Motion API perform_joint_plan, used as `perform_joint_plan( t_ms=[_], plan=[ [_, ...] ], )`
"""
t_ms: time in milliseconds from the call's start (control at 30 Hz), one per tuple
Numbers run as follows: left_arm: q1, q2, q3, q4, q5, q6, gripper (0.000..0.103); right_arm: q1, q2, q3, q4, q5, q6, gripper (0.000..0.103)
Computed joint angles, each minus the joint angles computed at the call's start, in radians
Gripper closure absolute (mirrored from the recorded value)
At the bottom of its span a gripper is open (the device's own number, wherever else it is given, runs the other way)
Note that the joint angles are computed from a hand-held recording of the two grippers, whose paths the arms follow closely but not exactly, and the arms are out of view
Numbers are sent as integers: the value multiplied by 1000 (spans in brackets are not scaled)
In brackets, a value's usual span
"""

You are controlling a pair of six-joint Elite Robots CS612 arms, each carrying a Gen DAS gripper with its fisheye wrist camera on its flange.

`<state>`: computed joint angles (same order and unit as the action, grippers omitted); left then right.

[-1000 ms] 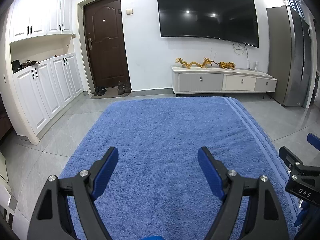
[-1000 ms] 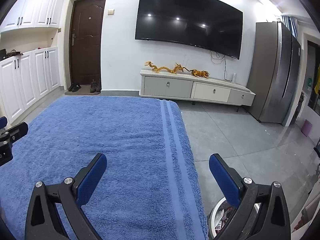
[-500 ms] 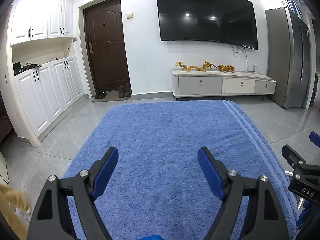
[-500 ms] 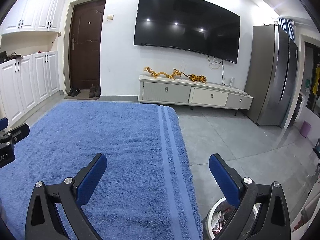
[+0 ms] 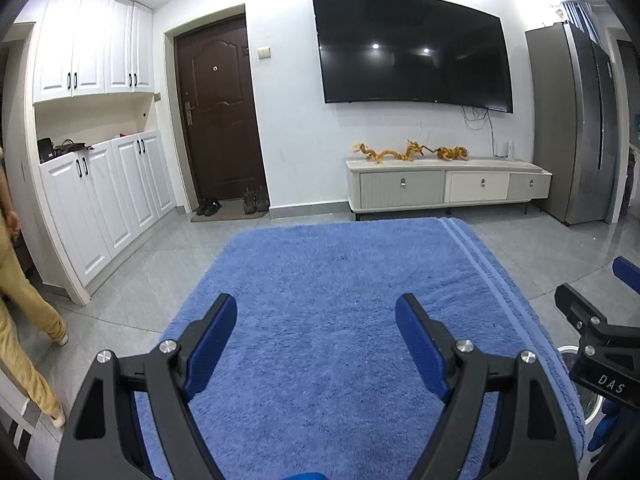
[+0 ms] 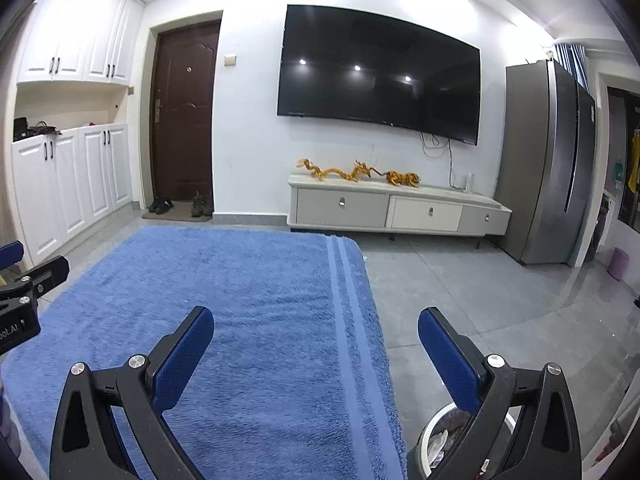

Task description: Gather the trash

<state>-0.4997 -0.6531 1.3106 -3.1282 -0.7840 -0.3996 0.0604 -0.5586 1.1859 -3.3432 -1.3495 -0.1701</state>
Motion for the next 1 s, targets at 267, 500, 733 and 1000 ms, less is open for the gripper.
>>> perform_joint_plan(
  t_ms=[267, 500, 733, 1000],
  plan=[
    [-19, -30, 50, -53, 28, 11, 22, -8, -38, 68, -89, 25, 8, 0],
    [-23, -32, 55, -68, 38, 14, 22, -10, -43, 71, -96, 26, -2, 0],
    [-9, -18, 30, -55, 25, 19, 22, -5, -25, 32, -55, 5, -8, 0],
    [14, 1, -12, -24, -24, 33, 22, 3, 7, -24, 7, -33, -20, 0]
  ],
)
